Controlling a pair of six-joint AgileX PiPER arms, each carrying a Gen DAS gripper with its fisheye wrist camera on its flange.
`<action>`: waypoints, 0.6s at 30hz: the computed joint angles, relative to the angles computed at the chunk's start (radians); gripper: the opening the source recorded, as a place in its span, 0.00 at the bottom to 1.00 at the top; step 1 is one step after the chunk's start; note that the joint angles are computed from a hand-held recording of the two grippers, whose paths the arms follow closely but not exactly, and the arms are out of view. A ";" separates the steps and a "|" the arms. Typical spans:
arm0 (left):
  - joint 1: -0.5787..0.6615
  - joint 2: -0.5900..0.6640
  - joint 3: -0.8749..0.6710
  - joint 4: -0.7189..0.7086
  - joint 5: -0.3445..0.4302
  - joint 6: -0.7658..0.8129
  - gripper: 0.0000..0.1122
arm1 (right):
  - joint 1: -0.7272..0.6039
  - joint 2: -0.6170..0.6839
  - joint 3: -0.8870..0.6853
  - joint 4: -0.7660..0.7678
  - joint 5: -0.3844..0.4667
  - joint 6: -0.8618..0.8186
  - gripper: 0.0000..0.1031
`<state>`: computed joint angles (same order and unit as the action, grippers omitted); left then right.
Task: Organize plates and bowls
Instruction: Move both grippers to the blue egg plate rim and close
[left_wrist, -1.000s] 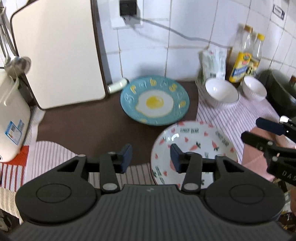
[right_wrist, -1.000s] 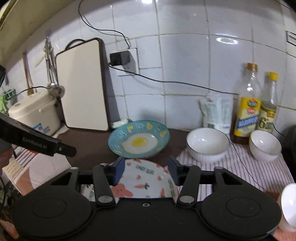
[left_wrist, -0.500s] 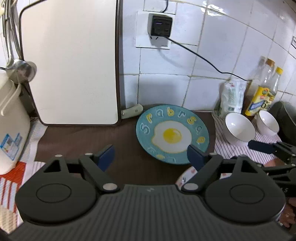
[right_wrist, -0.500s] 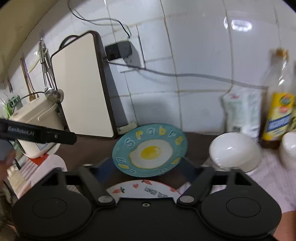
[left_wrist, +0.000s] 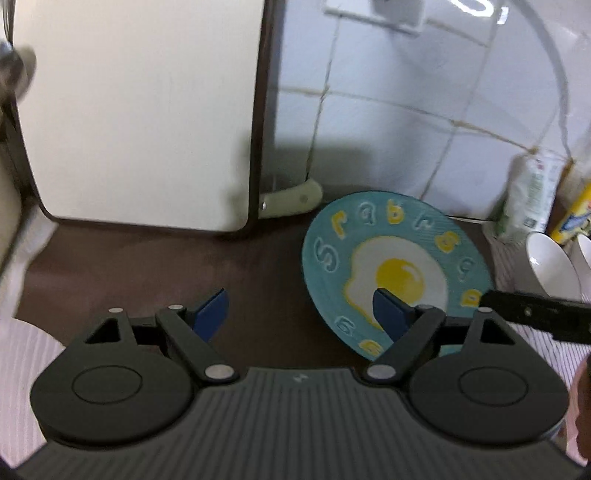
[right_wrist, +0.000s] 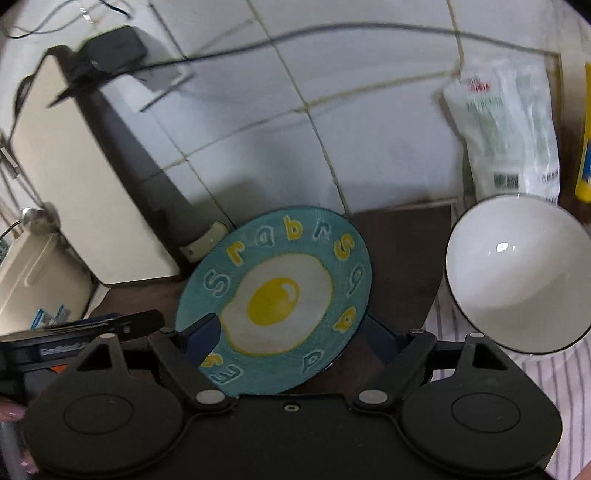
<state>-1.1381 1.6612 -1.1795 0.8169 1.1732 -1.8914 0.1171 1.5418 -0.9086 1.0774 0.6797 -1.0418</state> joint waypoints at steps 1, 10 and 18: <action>0.017 0.001 0.016 -0.001 -0.029 -0.006 0.73 | 0.011 0.008 -0.002 -0.010 -0.019 0.016 0.85; 0.083 0.028 0.068 0.056 -0.166 -0.022 0.73 | 0.044 0.098 -0.043 -0.052 -0.076 0.091 0.85; 0.124 0.038 0.111 0.093 -0.221 -0.101 0.38 | 0.053 0.143 -0.094 -0.041 -0.045 0.225 0.82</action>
